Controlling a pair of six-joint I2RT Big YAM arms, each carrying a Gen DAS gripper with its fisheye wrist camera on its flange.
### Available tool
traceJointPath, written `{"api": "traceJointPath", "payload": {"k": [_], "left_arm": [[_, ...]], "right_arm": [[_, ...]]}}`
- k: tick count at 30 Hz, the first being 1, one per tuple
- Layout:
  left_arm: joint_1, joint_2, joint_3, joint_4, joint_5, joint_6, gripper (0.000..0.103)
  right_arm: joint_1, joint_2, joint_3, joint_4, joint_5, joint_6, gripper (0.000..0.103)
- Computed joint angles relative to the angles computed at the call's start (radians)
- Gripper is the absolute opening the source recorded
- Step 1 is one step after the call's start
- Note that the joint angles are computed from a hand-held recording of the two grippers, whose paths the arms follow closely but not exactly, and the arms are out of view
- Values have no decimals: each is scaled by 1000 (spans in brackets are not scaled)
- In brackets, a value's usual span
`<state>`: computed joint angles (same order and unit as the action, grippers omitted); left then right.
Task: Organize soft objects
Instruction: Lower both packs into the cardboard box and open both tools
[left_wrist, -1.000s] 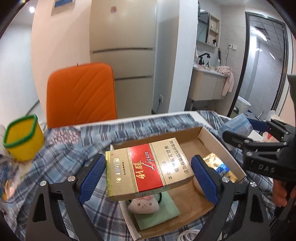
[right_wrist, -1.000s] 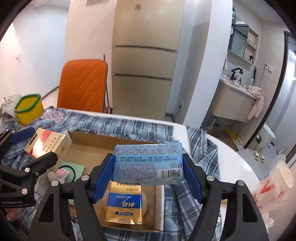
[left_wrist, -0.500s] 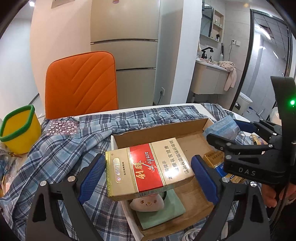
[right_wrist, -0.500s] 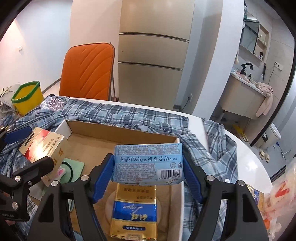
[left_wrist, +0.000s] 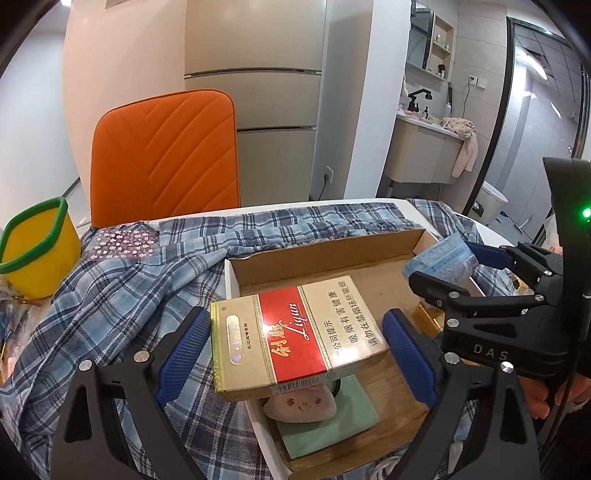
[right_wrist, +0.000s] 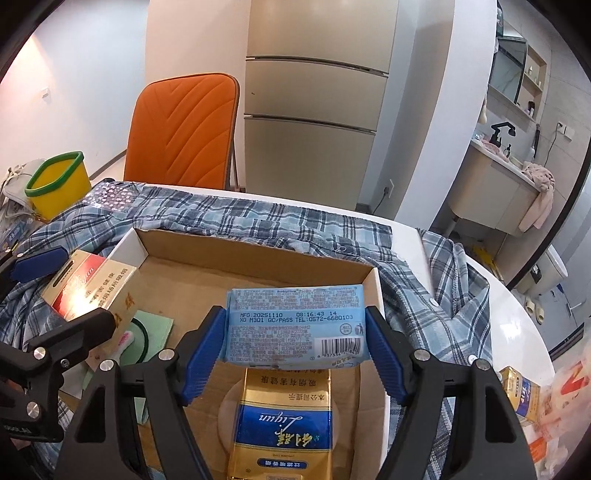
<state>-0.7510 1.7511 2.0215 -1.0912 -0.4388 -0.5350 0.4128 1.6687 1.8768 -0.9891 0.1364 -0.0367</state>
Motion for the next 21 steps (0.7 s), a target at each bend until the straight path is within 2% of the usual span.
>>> {"api": "traceJointPath", "payload": {"k": [2,5,15,18,21], "left_arm": [[-2,-5,-7,10,-7,2,94],[-2,-18,-28,41,-12,0,101],[-18,-55,-71,136,-76,57,102],[-27,-77,-97,192,-99,82,102],[-40,-107,-128,266,-154,115,102]], "right_arm": [[-1,-5,-8,9,0,7,82],[-1,-11,-17,20,5,6,86],[-2,-30,-31,45,33,5,86],[-3,-44,-42,62,35,7,86],[-2,-66,-59,94,54,1,86]]}}
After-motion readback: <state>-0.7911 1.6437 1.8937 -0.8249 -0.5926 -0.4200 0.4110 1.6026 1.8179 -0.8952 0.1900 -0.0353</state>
